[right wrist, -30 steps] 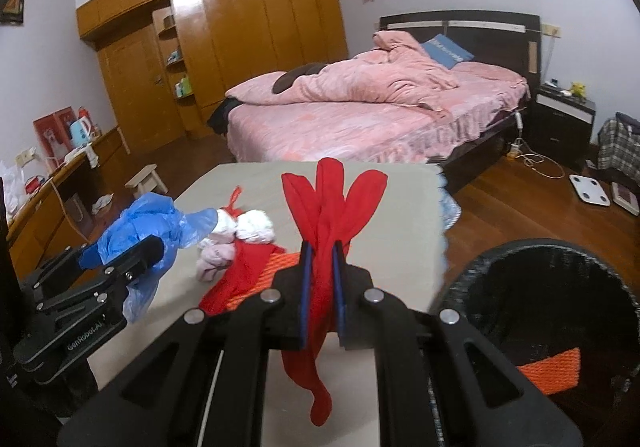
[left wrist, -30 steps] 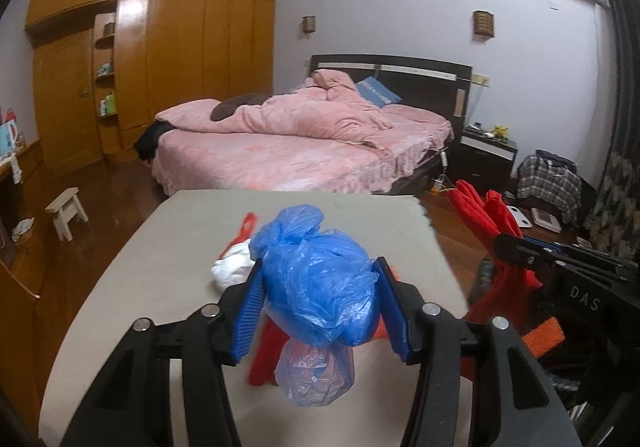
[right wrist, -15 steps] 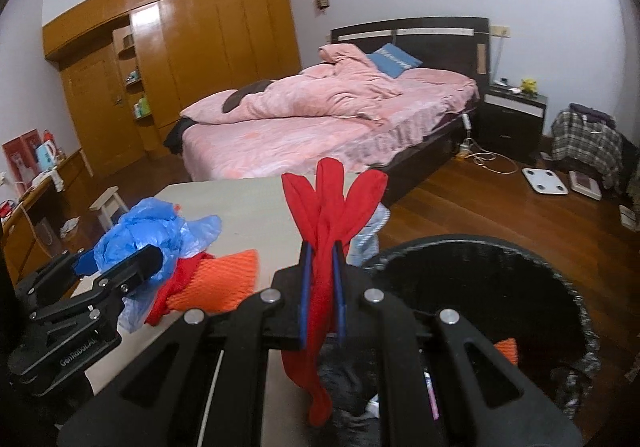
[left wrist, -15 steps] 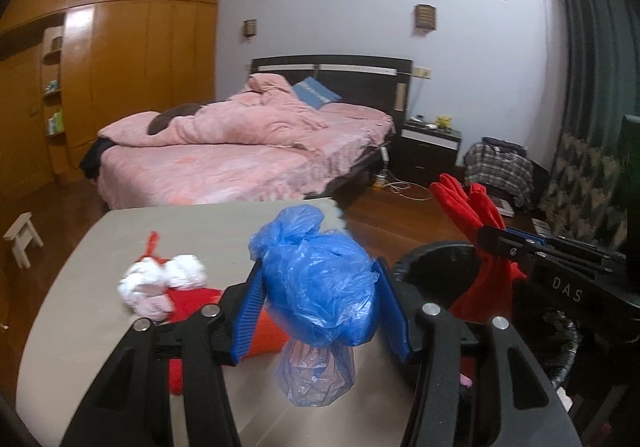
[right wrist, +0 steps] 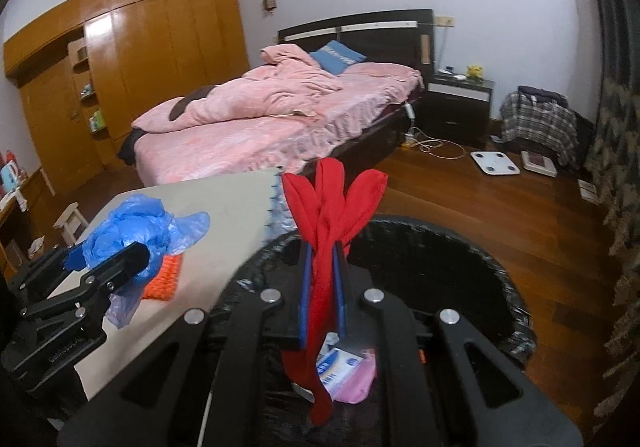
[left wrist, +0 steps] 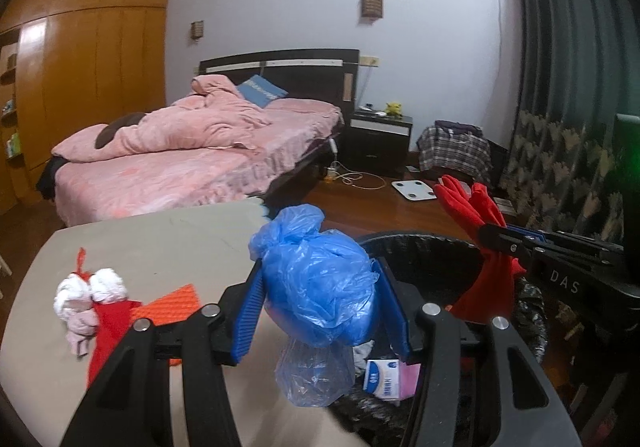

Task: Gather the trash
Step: 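Carry the blue bag and red glove over the trash bin and open both tools, then move both tools back over the remaining pile on the table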

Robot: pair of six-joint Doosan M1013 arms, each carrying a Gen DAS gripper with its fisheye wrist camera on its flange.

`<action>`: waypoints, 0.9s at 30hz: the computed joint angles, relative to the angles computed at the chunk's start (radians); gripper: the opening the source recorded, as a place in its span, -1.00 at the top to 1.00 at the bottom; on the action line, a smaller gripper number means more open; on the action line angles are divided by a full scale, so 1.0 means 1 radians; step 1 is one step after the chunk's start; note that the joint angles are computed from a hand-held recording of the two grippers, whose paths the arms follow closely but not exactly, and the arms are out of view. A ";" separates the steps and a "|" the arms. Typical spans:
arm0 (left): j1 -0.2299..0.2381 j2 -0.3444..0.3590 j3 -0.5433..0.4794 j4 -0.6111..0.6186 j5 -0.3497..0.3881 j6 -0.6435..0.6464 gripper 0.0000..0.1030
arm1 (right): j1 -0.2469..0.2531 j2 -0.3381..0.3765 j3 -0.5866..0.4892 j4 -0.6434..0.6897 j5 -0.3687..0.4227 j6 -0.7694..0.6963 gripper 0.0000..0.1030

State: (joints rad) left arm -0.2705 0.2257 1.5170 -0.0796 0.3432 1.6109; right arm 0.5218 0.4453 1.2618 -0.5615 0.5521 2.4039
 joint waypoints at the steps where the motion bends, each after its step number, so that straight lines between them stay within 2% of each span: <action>1: -0.003 0.003 -0.002 -0.003 0.001 0.006 -0.03 | -0.001 -0.004 0.007 -0.009 0.002 0.012 0.82; 16: -0.046 0.053 -0.044 -0.123 0.035 0.149 -0.03 | -0.020 -0.029 0.064 -0.071 0.035 0.109 0.80; 19: -0.045 0.061 -0.053 -0.160 0.054 0.187 -0.13 | -0.020 -0.030 0.068 -0.085 0.047 0.127 0.76; 22: -0.039 0.065 -0.061 -0.210 0.083 0.231 -0.35 | -0.021 -0.030 0.070 -0.102 0.065 0.149 0.56; 23: -0.038 0.064 -0.058 -0.206 0.080 0.228 -0.38 | -0.020 -0.031 0.072 -0.110 0.069 0.162 0.40; 25: -0.036 0.062 -0.057 -0.197 0.077 0.219 -0.46 | -0.020 -0.032 0.075 -0.122 0.072 0.180 0.28; 27: -0.032 0.058 -0.051 -0.186 0.072 0.206 -0.55 | -0.017 -0.032 0.076 -0.145 0.077 0.203 -0.06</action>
State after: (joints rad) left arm -0.3028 0.2840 1.4655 -0.2660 0.4151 1.8172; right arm 0.5046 0.4133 1.3373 -0.7064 0.6288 2.6074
